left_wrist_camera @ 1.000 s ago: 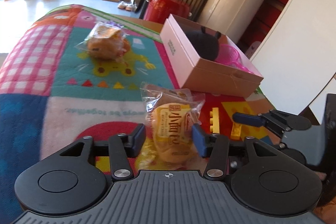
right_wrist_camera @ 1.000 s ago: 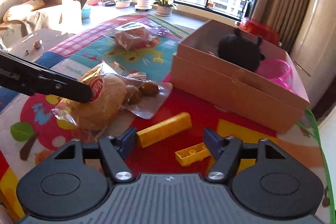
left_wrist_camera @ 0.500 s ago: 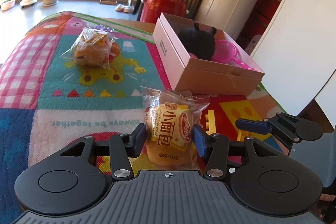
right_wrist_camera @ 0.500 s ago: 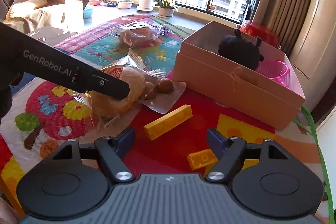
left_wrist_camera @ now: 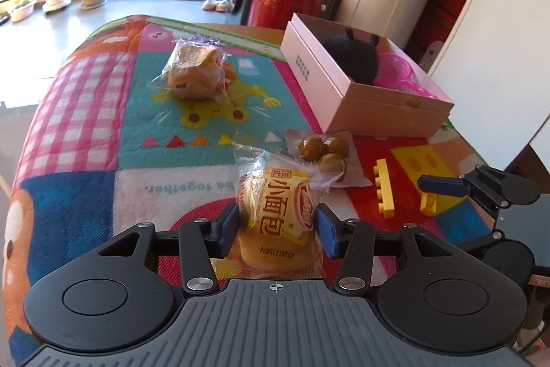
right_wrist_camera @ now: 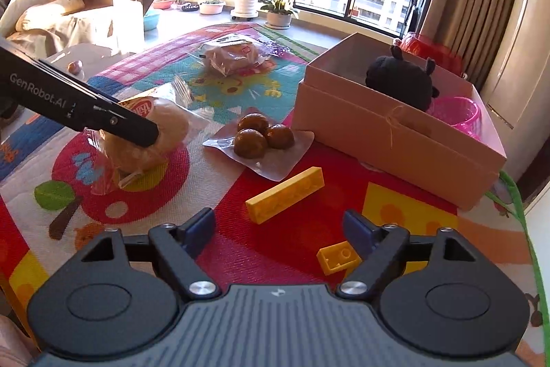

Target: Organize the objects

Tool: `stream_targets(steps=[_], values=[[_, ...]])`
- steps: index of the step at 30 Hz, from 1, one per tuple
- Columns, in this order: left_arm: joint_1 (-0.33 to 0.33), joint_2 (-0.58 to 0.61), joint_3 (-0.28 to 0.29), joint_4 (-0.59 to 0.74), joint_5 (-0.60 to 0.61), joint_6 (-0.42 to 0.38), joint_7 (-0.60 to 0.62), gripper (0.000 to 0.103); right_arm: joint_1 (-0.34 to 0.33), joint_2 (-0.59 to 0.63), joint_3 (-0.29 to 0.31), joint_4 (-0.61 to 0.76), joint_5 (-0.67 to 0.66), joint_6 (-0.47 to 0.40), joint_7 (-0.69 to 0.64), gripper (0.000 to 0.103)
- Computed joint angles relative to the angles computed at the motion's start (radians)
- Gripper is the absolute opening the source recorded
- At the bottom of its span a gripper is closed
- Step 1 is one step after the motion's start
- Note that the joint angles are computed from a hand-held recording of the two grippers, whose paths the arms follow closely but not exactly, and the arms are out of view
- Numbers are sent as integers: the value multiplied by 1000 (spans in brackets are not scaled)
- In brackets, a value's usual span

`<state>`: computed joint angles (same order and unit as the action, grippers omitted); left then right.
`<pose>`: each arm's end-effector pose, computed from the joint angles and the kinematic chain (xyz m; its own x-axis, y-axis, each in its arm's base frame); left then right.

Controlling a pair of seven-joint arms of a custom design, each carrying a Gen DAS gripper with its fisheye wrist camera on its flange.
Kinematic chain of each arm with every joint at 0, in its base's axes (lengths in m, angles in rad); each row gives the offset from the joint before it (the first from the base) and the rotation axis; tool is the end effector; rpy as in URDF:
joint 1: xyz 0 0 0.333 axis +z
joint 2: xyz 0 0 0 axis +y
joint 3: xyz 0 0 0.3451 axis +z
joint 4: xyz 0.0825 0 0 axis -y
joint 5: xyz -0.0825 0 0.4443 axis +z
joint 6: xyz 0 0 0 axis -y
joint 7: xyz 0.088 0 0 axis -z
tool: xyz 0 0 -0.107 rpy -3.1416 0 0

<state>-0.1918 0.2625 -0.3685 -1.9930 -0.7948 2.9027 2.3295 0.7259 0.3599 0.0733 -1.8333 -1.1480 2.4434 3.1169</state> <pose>0.6122 -0.3176 0.3889 -0.5877 -0.7753 0.2314 -0.6790 0.3171 -0.6621 0.5058 0.5125 0.3543 0.0228 -0.9927 0.1187 -0.6780 -0.1026 -0.7279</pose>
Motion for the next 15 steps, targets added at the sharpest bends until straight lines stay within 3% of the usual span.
stream_targets(steps=[2,8,12,15], values=[[-17,19,2,10,21,26,-17,58,-2,2,0,2,8,2,5,86],[29,31,-60,19,-80,34,72,55,-1,1,0,3,17,-2,-1,86],[59,6,-84,3,-211,46,168,54,-5,-1,-1,0,15,16,-5,86],[58,-11,-74,-2,-305,84,206,53,-14,-1,0,-4,9,81,-1,86]])
